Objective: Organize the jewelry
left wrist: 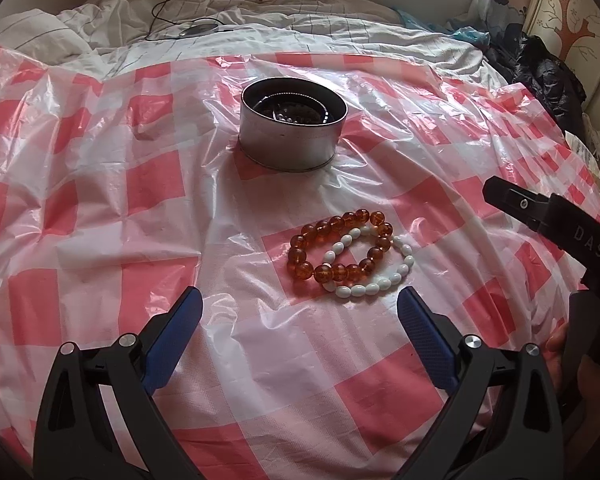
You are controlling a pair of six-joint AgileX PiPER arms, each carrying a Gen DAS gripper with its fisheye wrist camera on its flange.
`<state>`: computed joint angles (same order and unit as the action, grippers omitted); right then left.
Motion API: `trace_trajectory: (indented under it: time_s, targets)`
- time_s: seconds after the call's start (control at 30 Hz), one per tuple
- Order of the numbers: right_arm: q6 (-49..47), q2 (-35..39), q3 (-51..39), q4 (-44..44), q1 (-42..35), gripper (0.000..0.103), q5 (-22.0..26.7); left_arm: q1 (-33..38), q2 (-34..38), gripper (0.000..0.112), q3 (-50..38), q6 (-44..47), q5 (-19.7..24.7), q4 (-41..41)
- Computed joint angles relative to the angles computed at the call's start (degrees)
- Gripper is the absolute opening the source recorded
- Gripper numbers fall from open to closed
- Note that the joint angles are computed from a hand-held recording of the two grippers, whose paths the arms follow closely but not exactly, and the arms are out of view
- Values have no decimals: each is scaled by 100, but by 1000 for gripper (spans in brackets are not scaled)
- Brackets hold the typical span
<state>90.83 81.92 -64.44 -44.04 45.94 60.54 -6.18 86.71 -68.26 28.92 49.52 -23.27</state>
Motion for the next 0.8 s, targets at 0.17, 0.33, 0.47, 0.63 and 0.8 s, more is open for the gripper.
trace_trajectory:
  time_s: [0.17,0.33,0.47,0.63,0.8]
  targets:
    - [9,2,-5,-5,2,95,-2,73,4,94,-14,31,9,-13]
    - [157,-102,150,-68,-25,95,-131,398,68,94,-107,339,165,-266]
    - [303,-296,369,-85,-55,95,-365,967,331,94,-358,601,568,-747]
    - [239,-431,507,88,-212,95,-720,1573,679,94,-668,665,985,-1157]
    - [61,-330,388,106,-116,95,-724,1543,762,94,-698,756,1015,-1408]
